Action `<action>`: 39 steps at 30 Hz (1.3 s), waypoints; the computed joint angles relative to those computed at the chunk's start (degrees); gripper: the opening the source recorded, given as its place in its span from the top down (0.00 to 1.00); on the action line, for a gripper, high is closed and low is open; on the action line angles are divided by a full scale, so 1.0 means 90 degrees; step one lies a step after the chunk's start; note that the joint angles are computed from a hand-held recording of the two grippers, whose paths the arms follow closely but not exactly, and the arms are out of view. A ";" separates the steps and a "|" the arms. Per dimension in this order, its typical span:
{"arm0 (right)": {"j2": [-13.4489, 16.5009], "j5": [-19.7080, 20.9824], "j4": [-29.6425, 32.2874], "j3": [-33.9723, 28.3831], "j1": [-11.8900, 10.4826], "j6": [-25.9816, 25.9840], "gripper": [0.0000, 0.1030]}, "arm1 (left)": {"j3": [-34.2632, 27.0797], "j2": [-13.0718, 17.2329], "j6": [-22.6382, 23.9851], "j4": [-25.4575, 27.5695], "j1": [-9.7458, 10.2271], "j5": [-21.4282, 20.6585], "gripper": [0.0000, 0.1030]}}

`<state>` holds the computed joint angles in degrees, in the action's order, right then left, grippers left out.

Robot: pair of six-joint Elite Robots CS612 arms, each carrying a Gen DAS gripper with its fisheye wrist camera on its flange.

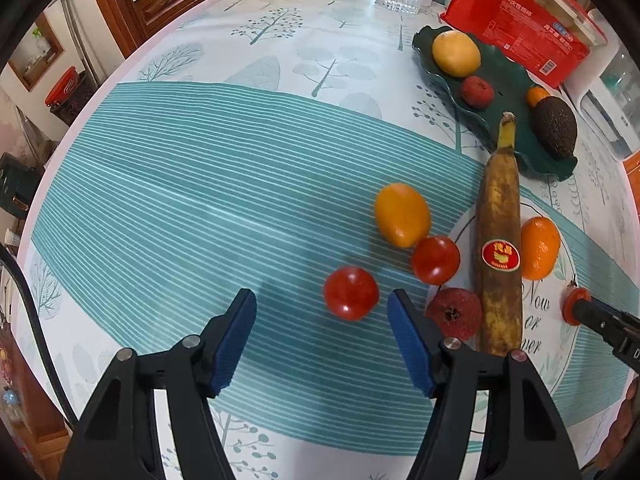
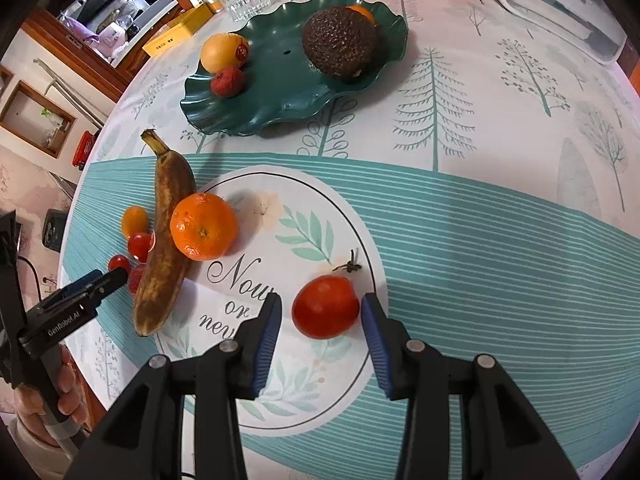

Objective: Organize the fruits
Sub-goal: 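Grasp a cherry tomato with left gripper while right gripper grasps the large tomato, then carry both tomatoes over the green plate and lower them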

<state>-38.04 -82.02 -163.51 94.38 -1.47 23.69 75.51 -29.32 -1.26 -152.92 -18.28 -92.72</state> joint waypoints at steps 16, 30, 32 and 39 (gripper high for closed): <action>0.0020 -0.0470 0.0030 -0.0068 0.0133 -0.0329 0.66 | -0.0263 0.0146 0.0176 0.0193 -0.0019 -0.0192 0.74; -0.0074 -0.0268 -0.0345 0.0020 0.0115 -0.0419 0.67 | 0.0114 -0.0199 0.0281 -0.0385 -0.0010 -0.0424 0.75; -0.0119 -0.0238 -0.0453 0.0059 0.0112 -0.0436 0.67 | 0.0180 -0.0283 0.0316 -0.0520 0.0003 -0.0547 0.75; -0.0286 -0.0152 -0.0790 0.0109 0.0103 -0.0565 0.67 | 0.0337 -0.0566 0.0604 -0.0849 -0.0094 -0.0754 0.75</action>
<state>-40.62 -83.39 -170.62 95.37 -0.55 18.60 78.55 -34.41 4.18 -160.56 -19.13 -99.51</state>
